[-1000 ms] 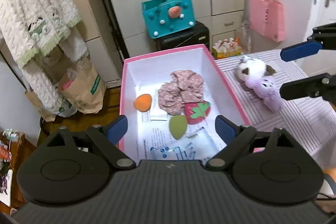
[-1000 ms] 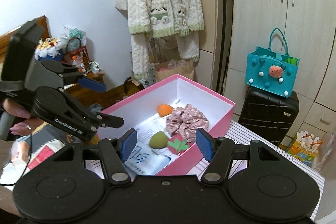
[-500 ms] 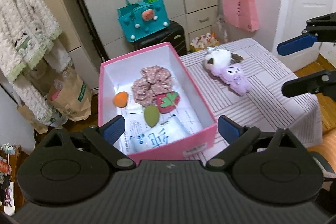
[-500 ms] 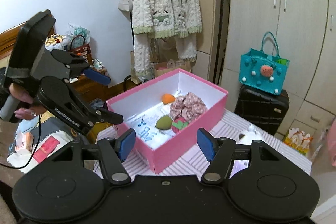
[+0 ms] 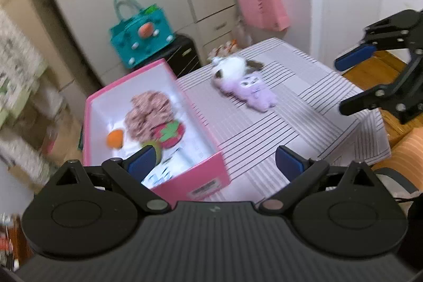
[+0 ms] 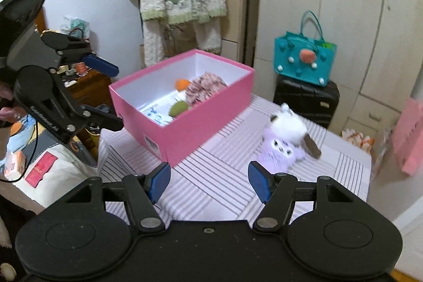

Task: Organize soft objects
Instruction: 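Move both grippers back toward the purple-and-white plush on the table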

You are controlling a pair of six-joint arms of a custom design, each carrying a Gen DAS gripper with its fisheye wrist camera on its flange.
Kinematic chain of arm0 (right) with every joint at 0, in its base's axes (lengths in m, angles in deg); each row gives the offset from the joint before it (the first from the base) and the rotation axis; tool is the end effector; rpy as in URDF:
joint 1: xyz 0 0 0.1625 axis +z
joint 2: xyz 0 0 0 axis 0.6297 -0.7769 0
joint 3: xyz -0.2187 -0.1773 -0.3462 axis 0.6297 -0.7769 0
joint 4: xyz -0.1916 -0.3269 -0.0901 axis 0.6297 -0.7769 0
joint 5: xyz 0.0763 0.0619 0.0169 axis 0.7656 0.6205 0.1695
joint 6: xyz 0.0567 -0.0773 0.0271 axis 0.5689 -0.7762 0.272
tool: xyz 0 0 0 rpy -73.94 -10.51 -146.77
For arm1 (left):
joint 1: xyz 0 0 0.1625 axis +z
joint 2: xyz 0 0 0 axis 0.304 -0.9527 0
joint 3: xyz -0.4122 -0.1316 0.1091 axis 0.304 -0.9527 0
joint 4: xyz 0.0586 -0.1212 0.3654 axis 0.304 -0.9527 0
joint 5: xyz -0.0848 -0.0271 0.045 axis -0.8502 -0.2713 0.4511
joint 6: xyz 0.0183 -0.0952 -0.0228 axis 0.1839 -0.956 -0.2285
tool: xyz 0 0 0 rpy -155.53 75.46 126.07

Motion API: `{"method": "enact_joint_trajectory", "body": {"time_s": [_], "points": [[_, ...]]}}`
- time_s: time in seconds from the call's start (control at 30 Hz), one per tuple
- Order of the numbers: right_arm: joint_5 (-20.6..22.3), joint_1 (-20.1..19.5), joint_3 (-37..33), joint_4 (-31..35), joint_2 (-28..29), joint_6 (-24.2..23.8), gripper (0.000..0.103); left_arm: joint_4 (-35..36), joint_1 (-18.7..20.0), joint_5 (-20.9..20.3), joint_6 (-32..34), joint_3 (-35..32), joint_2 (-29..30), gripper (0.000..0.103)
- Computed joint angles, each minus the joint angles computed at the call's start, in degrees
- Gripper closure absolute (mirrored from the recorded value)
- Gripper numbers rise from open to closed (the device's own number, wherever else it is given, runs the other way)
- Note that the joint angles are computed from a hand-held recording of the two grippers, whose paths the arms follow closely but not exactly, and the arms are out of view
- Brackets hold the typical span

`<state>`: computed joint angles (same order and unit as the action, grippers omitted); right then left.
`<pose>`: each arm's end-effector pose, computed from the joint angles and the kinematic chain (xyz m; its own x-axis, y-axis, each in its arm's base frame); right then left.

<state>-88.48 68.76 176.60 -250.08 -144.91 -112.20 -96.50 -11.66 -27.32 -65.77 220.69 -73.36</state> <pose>0.2122 -0.3067 0.3078 -0.5141 -0.7050 0.4885 -0.8523 0.4841 -0.1982 -0.2731 -0.2372 0.2093 -0.4702 0.4332 -0.7689 0.8104 0.5571 -0.1816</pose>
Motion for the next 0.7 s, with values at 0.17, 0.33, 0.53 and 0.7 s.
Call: {"method": "enact_joint_trajectory", "body": {"time_s": [0.17, 0.33, 0.53, 0.7], "points": [[2.58, -5.79, 2.58, -2.58, -1.42, -2.96, 0.033, -11.41, -0.54, 1.63, 4.03, 3.32, 5.67, 0.005], [4.90, -11.68, 5.62, -9.76, 0.91, -9.64, 0.029, -32.87, 1.13, 2.46, 12.99, 6.87, 14.96, 0.005], [10.96, -20.47, 9.11, -25.60, 9.64, -13.59, 0.029, -57.08, 6.30, 0.97, 20.20, 6.73, 28.47, 0.005], [15.20, -25.62, 10.86, -42.30, 18.84, -16.20, 0.028, -72.64, 11.13, 1.24, 23.91, 4.66, 38.26, 0.006]]}}
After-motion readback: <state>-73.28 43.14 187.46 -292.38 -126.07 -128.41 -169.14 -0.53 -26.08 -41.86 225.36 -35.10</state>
